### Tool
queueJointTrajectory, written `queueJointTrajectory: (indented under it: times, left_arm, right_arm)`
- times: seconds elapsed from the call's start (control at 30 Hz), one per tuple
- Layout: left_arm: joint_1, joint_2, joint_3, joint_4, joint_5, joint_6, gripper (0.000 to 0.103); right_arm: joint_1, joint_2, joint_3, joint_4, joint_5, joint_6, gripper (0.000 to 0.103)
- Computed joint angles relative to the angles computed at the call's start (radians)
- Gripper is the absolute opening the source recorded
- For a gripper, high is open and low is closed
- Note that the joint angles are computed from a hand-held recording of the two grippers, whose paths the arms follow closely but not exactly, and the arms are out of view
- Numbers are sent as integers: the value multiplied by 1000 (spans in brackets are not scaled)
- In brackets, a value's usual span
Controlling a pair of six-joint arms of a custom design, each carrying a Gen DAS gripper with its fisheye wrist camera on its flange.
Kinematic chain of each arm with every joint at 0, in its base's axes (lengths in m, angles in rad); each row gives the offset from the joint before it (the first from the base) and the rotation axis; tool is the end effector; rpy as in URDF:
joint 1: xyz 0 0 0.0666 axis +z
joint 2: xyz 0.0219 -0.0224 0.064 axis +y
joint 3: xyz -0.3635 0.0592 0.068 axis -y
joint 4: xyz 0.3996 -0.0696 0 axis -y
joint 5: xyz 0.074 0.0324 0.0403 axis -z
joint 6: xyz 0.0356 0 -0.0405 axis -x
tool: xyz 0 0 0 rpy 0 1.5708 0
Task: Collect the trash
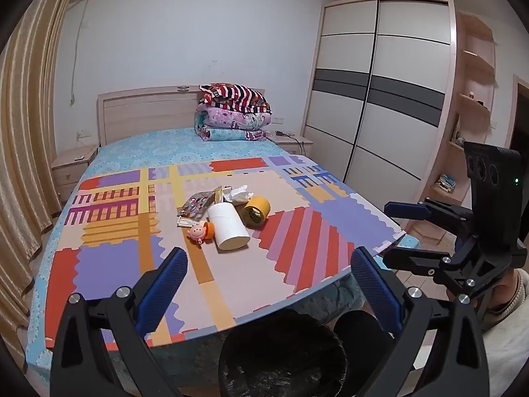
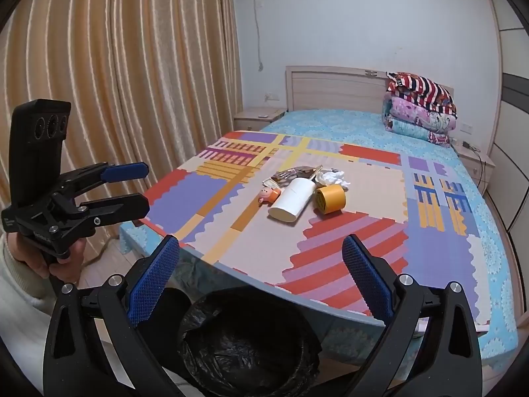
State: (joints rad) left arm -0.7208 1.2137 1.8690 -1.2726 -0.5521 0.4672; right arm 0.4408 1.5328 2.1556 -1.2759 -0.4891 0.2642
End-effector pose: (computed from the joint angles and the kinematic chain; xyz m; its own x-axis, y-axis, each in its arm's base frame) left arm 0.2828 -0.2241 0.6779 -0.4966 -0.0741 -0.8648 0.0190 0.9952 -0.0962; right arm 0.4310 0.2214 0.6653 -0.3440 -0.4172 -0.8412 -0.8328 0.5493 0.0682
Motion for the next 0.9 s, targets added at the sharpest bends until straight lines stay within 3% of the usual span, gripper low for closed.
queueJointTrajectory:
  times: [0.9]
  left_arm:
    - [9, -10, -19, 26, 20, 27, 95]
  right_arm:
    - [-3, 3, 6, -1, 3, 2, 100]
